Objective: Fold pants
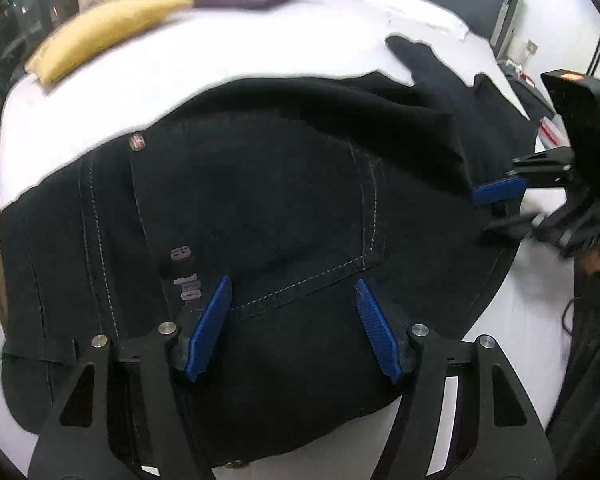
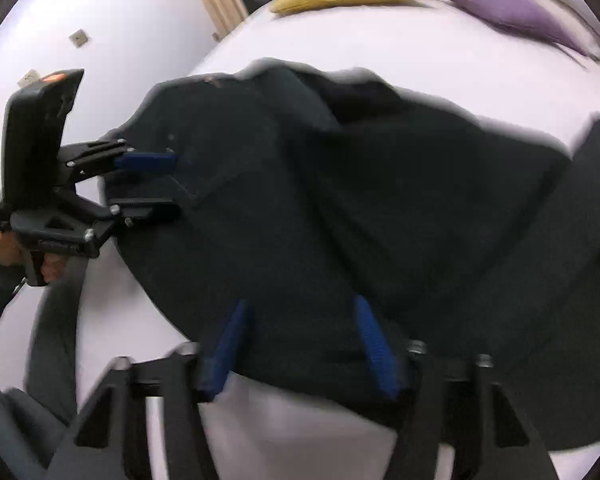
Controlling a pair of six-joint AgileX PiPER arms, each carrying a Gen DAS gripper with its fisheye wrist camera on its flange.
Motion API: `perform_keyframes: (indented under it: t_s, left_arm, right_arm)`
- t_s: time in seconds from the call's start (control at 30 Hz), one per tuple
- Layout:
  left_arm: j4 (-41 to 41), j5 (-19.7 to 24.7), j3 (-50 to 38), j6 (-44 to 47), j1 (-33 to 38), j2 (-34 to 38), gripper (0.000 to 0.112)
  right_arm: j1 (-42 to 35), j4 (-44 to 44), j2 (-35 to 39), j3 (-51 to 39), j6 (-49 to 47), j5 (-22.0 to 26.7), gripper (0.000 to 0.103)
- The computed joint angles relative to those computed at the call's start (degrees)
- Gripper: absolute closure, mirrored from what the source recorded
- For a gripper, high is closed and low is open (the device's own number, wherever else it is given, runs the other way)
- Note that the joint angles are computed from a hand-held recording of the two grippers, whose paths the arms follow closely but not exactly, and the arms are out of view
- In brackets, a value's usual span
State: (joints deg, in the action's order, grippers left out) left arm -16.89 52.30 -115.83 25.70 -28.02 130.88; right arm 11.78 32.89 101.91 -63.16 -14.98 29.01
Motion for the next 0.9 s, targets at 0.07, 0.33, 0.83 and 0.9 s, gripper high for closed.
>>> perform_keyframes:
  t_s: [0.07,0.33,0.83,0.9]
  left_arm:
    - [-0.6,0.0,-0.3,-0.5,0.2,0.2,0.049]
    - [0.2,-2.9,1.1,-1.8,-0.6,0.3,0.041]
    - [0.5,-2.9,2.2,-2.3,-0.6,-0.7,0.039]
    - [0.9,-2.9,1.9,-2.7,-0.8,-0.5,0.038]
  right_arm:
    - [-3.0,-3.4,-4.5,1.7,2.6,2.1,0.053]
    - [-35.8,13.9,-1.2,-10.9,0.5,8.9,0.04]
    - [-40.1,12.4,25.9,-36.2,18.5,13.0,0.058]
    - [-39.7,9.4,26.1,-37.9,20.0,13.5,0.077]
